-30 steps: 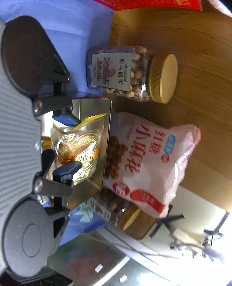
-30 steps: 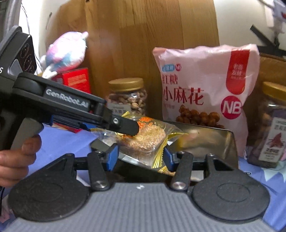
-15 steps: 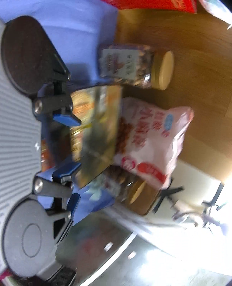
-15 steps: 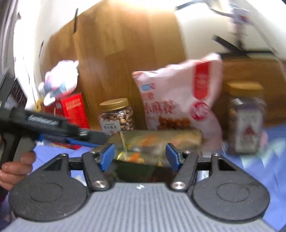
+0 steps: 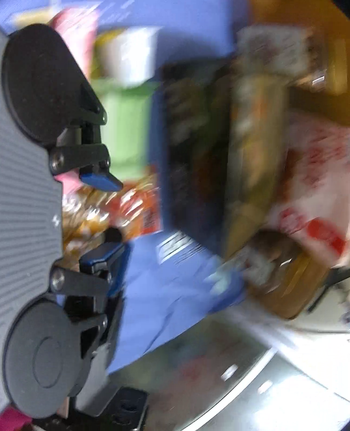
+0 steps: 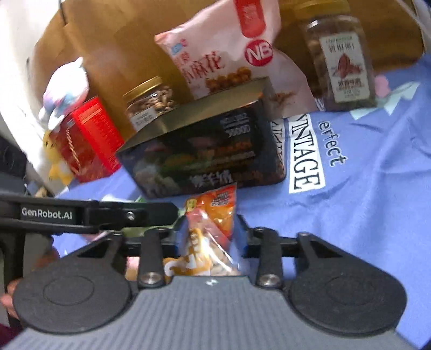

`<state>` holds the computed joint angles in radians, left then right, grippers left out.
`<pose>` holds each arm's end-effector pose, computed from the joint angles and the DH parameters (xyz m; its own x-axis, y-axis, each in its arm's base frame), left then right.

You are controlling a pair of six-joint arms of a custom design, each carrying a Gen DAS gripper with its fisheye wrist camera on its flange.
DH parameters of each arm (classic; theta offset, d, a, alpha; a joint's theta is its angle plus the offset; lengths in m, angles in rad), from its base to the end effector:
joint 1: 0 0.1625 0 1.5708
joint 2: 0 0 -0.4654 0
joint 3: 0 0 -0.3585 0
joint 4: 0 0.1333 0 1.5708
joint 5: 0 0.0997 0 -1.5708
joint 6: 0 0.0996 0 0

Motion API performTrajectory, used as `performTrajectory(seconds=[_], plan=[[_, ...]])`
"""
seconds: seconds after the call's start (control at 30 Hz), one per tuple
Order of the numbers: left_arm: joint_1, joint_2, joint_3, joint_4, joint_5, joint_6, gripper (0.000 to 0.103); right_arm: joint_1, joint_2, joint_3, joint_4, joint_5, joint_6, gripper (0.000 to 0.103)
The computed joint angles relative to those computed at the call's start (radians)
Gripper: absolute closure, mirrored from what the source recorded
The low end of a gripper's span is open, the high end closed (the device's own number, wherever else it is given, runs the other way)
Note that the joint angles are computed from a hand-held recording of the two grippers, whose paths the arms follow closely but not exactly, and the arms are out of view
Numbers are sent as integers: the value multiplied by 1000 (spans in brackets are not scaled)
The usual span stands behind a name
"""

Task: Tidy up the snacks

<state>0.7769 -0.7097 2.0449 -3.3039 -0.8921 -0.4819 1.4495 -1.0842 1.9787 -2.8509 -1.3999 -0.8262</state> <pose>-0.2611 -0.5313 0.0843 -0.9419 0.0412 -0.3332 0.2492 0.7509 -0.6116 0.0800 -0.5853 0.2408 -0.7506 -0.6386 0.1698 -0.6490 0.6643 -0.3708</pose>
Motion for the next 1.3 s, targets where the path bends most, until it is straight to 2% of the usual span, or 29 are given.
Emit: performTrajectory(seconds=[0.1,0.17,0.23,0.3,0.4,0.43,0.47,0.53,0.6,0.63,0.67,0.7,0.8,1.0,1.07,1.2,1.23,1.3], plan=[[-58,30,31,12,73,35,62,-42,-62,37,68,19,-13,82],[-81,39,56,12,75,30,60,-69,-97,62,105,37,-50,83],[-113,51,90,-12,110,22,60,-88,-121,47,177,66,-63,82],[-131,47,117,-19,132,-7,60,-95,-117,29,167,98,-16,82],[-139,27,132,-2,143,-78,60,-76,-67,-14,109,105,73,82],[-139,20,138,-1,143,-98,60,-70,-49,-29,101,105,95,80],[-139,13,144,2,143,-118,60,-62,-29,-49,101,97,121,74],[-140,2,148,17,146,-147,60,-43,21,-99,131,78,181,68],[-146,-6,157,31,149,-176,60,-40,51,-136,199,86,208,68],[-148,-9,159,36,150,-187,60,-40,54,-132,191,94,204,74],[-149,-12,161,38,150,-194,60,-36,54,-126,179,81,199,93],[-152,-14,163,36,150,-196,60,-39,44,-114,165,81,198,100],[-156,-10,155,13,141,-175,58,-75,-9,-81,136,134,215,101],[-140,33,74,8,93,-83,52,-172,-146,27,24,168,197,101],[-132,50,36,44,103,-89,50,-189,-170,40,14,165,191,96],[-108,63,4,77,87,-176,50,-174,-139,-30,142,187,210,95],[-107,62,9,74,87,-198,50,-162,-123,-47,164,186,204,91],[-105,53,27,65,85,-235,50,-125,-73,-88,195,155,205,77]])
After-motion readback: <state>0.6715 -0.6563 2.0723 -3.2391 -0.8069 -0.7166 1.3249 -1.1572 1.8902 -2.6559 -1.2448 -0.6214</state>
